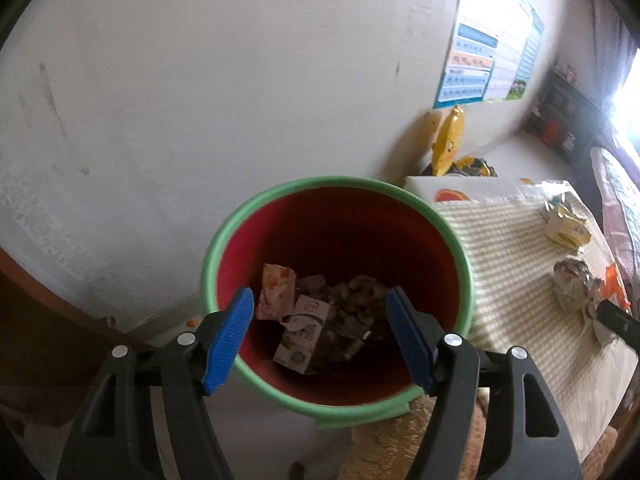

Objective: Collect trash
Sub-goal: 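Grasp the silver foil ball with the right gripper while the left grasps the orange plastic bag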

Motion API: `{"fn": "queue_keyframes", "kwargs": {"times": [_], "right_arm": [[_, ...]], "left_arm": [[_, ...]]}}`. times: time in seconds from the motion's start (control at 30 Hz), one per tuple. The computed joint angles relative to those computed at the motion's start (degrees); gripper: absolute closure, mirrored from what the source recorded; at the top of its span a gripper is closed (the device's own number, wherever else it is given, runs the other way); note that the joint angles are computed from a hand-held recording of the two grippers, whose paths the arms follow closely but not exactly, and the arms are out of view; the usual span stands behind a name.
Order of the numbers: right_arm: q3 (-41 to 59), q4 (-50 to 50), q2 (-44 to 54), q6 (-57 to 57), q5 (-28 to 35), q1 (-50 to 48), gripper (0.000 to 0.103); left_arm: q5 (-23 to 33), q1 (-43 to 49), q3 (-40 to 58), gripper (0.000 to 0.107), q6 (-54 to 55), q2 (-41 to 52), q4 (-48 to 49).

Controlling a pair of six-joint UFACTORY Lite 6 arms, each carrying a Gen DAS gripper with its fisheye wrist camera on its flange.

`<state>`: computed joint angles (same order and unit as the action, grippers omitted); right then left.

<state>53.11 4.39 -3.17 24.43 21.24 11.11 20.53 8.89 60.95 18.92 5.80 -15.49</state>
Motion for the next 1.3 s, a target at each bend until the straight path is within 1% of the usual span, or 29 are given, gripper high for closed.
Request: {"fn": "queue_keyframes", "kwargs": {"times": [0.07, 0.13, 0.2, 0.23, 0.27, 0.33, 0.4, 0.5, 0.57, 0.6, 0.63, 0.67, 0.73, 0.8, 0.9, 0.97, 1.07, 1.1, 1.13, 1.2, 1.3], "right_arm": [[-4.36, -3.17, -3.53, 3.16, 0.51, -6.91, 0.038], [-8.18, -2.35, -5.84, 2.27, -0.28, -14.65, 0.038], [-8.49, -2.41, -4.35, 0.79, 0.0, -20.51, 0.038], [-8.09, -0.84, -2.7, -1.34, 0.11, -22.84, 0.038], [-7.92, 3.12, -1.56, -5.86, 0.14, -25.24, 0.038], [-7.88, 14.62, 0.8, -17.28, -0.53, -29.03, 0.038], [-7.33, 22.71, 2.76, -25.71, -0.54, -31.12, 0.038], [-5.72, 31.33, 6.58, -35.38, -0.02, -32.05, 0.039], [-5.74, 36.53, 8.27, -40.88, 0.43, -32.53, 0.049], [-6.66, 38.83, 7.55, -43.61, 0.0, -32.84, 0.05], [-7.3, 39.31, 6.29, -44.61, 0.11, -33.11, 0.057], [-8.48, 39.51, 4.31, -44.92, 0.39, -33.02, 0.062], [-11.09, 42.22, 0.12, -48.61, 1.42, -33.55, 0.062], [-15.17, 40.78, -6.18, -49.07, 2.3, -33.83, 0.062], [-23.06, 35.1, -19.07, -46.01, 6.05, -35.43, 0.062], [-26.52, 33.04, -24.63, -45.15, 8.93, -37.59, 0.062], [-32.44, 29.85, -33.7, -44.05, 13.32, -40.81, 0.062], [-33.74, 28.96, -35.29, -43.63, 13.56, -41.04, 0.062], [-35.78, 27.37, -38.62, -42.63, 14.74, -41.78, 0.062], [-38.04, 28.21, -41.93, -44.41, 16.75, -44.79, 0.062], [-38.76, 32.09, -44.14, -51.87, 20.67, -52.93, 0.061]], "left_arm": [[0.42, -1.04, -0.59, 0.041, 1.49, -0.69, -0.96], [0.26, -2.85, -1.4, 0.041, -0.19, -1.73, 0.73], [-0.11, -4.45, -2.08, 0.041, -1.42, -2.35, 1.78], [0.39, -5.65, -2.15, 0.041, -3.27, -2.9, 3.66], [0.47, -6.41, -2.4, 0.041, -3.88, -3.44, 4.28], [0.93, -8.35, -2.72, 0.041, -5.8, -4.61, 6.34], [1.14, -9.72, -3.29, 0.041, -6.71, -5.63, 7.29], [2.08, -12.68, -3.18, 0.041, -11.11, -6.58, 11.45], [2.9, -14.62, -2.85, 0.041, -12.87, -7.01, 13.04], [3.11, -15.64, -2.87, 0.041, -13.81, -7.33, 13.8], [3.54, -16.91, -2.61, 0.041, -13.97, -7.46, 13.51], [3.85, -17.86, -2.42, 0.041, -14.61, -7.59, 13.87], [4.52, -20.76, -2.13, 0.04, -16.63, -7.87, 15.24], [5.42, -23.25, -1.35, 0.04, -17.72, -7.18, 15.43], [6.23, -28.49, 0.5, 0.04, -18.12, -5.29, 13.49], [6.62, -32.7, 2.81, 0.04, -19.41, -2.99, 13.36], [7.58, -39.74, 9.95, 0.04, -22.25, 3.2, 13.71], [7.56, -41.47, 12.18, 0.04, -22.4, 5.32, 12.98], [8.98, -43.03, 16.37, 0.04, -21.5, 8.43, 11.38], [12.64, -47.2, 28.36, 0.04, -22.69, 17.4, 10.41], [18.06, -51.72, 46.35, 0.04, -23.4, 30.34, 8.37]]}}
